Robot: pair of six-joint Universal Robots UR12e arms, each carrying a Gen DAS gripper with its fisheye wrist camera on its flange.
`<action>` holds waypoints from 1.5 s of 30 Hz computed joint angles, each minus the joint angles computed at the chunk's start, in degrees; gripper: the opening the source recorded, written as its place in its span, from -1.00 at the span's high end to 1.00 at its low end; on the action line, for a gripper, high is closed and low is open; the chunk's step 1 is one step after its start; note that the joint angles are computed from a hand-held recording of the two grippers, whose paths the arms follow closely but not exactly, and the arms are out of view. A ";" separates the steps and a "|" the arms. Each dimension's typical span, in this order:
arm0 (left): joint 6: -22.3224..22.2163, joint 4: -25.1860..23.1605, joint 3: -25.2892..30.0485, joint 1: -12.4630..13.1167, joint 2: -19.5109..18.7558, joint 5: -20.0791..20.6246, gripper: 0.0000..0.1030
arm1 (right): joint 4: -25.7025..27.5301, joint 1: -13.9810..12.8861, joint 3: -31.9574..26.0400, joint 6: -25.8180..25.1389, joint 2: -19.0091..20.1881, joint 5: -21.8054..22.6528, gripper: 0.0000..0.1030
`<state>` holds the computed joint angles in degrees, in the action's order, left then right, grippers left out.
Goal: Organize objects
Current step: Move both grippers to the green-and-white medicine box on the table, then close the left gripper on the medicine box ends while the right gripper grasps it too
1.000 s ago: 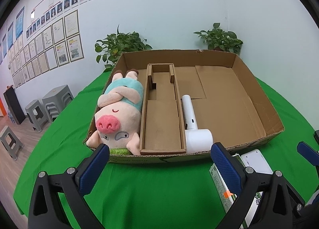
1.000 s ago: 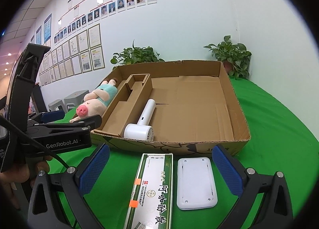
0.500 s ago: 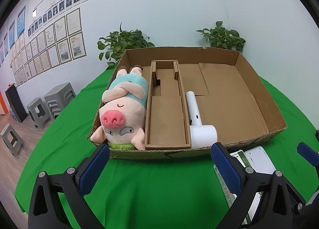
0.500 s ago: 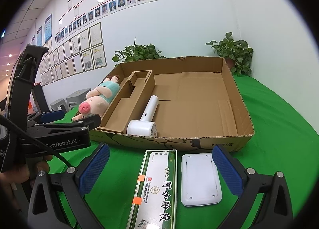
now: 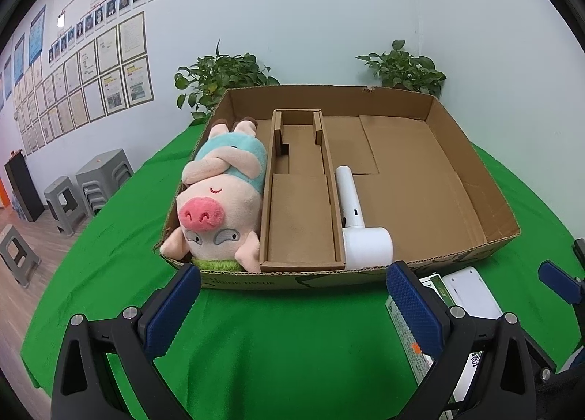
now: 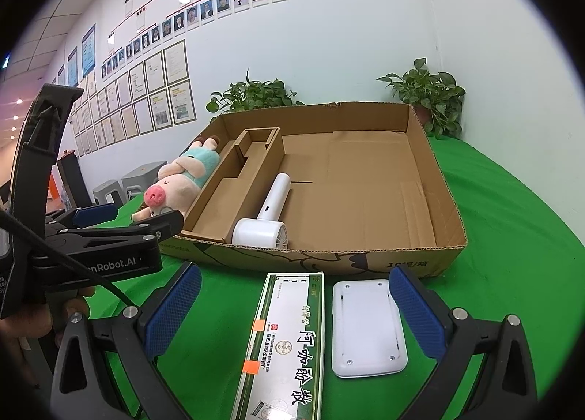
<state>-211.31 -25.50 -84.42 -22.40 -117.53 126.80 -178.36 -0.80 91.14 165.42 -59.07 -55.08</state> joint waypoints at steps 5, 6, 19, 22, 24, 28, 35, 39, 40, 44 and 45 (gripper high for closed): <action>0.69 0.62 -1.12 1.24 0.86 -7.10 -0.99 | 2.30 -0.47 0.15 -2.25 -0.23 0.77 -0.99; 1.22 0.72 -1.39 1.60 1.03 -9.16 -0.99 | 3.35 -0.82 0.18 -2.73 -0.28 1.44 -0.99; 0.77 3.50 -1.39 6.69 -1.00 -38.81 -0.99 | 19.21 -2.80 4.86 -17.96 -3.61 5.88 -0.99; 0.71 2.38 -0.68 7.33 -2.02 -44.45 -0.97 | 17.96 -2.31 5.49 -18.43 -3.69 3.79 -0.99; 0.27 2.37 -0.75 7.61 -2.48 -47.67 -0.93 | 17.21 -2.03 5.76 -18.86 -3.73 2.64 -0.99; -0.61 2.78 -1.01 8.00 -3.19 -51.79 -0.79 | 17.97 -1.60 5.32 -18.56 -3.46 0.07 -0.99; -1.38 3.48 -1.23 8.06 -4.16 -55.88 -0.47 | 19.50 -1.64 5.21 -19.03 -3.46 -0.66 -0.89; -1.94 4.53 -1.73 7.84 -4.12 -56.47 -0.25 | 20.42 -1.58 5.63 -20.43 -3.83 -0.72 -0.75; -1.67 4.47 -1.81 7.74 -4.02 -56.25 -0.23 | 20.25 -1.51 5.69 -20.54 -3.79 -0.86 -0.73; -1.61 5.05 -2.37 7.28 -3.77 -56.06 -0.09 | 20.74 -1.16 5.50 -20.62 -3.64 -1.97 -0.45; -1.86 5.45 -2.86 7.29 -3.50 -56.32 -0.04 | 21.12 -1.04 5.43 -20.70 -3.60 -2.28 -0.36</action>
<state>-213.17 -20.04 -87.28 -15.11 -121.03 70.48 -157.24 -1.84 96.56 144.71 -62.67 -57.36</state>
